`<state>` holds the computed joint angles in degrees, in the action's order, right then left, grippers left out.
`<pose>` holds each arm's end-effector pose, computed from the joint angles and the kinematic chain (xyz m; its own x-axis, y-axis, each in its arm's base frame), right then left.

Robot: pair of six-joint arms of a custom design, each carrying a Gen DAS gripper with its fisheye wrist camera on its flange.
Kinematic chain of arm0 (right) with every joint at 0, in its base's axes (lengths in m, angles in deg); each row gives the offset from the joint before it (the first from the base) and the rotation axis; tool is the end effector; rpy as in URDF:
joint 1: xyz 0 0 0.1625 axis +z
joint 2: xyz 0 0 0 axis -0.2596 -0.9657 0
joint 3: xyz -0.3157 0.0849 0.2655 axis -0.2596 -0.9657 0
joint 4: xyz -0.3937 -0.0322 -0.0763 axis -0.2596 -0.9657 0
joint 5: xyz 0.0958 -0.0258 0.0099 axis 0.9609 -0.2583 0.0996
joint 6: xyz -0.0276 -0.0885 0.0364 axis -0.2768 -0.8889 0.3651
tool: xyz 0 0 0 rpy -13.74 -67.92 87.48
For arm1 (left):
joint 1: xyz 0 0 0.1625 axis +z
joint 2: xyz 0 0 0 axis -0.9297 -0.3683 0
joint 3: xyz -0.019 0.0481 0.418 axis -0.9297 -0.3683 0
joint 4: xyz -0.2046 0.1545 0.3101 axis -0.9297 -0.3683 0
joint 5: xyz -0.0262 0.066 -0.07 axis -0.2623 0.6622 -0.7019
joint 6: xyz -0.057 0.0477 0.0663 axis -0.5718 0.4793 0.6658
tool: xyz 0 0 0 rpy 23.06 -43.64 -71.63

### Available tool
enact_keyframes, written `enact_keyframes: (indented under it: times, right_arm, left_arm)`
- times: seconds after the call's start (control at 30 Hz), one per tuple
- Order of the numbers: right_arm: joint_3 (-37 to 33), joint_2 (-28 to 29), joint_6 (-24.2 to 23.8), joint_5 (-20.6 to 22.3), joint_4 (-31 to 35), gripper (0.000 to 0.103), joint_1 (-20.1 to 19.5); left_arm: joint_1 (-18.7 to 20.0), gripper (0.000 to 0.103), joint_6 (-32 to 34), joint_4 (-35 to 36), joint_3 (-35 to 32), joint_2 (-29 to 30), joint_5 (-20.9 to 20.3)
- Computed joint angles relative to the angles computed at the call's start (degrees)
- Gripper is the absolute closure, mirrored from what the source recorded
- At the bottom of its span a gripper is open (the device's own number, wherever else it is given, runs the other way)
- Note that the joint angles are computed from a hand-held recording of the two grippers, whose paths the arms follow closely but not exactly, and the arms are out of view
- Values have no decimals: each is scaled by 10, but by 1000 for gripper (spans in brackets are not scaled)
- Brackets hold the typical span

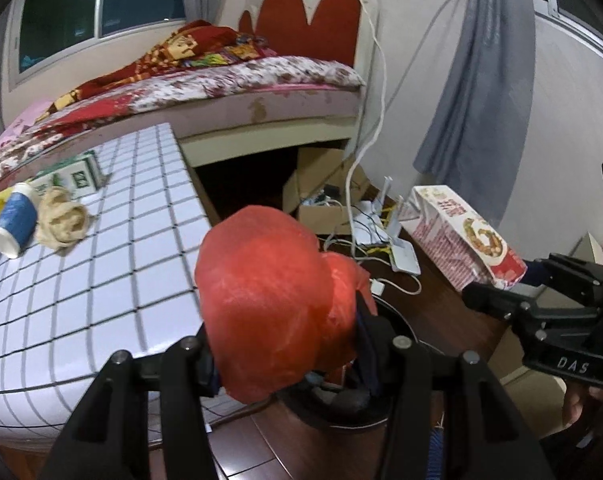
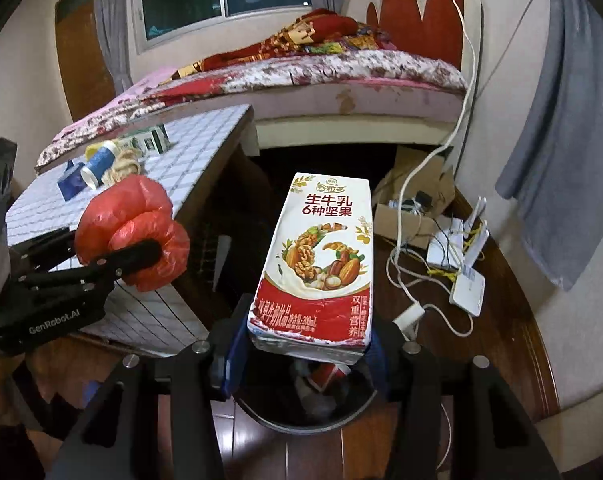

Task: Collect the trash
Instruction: 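Lift and carry the red bag over the black bin while the right tool carries the carton, then open the left tool to drop the red bag while the right tool drops the carton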

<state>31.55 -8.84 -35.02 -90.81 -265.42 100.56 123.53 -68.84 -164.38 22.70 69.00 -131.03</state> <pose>0.0382 -0.7325 0.2946 -0.7538 0.0004 0.6571 -0.4884 0.6687 -0.5606 -0.3331 -0.7936 0.0054 -0.6445 0.5361 -0.5452 0.7497 0.5829 -0.3132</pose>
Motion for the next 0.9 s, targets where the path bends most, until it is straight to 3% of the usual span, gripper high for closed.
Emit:
enact_keyframes:
  times: [0.5,0.9]
  right_arm:
    - [-1,3,5,-3,41,50,-36]
    - [-61,50,-18,-21,107,50,-48]
  left_arm:
    - [4,51,-23,79,-42,46,-13]
    - [20,50,-44,151,-114,87,-25]
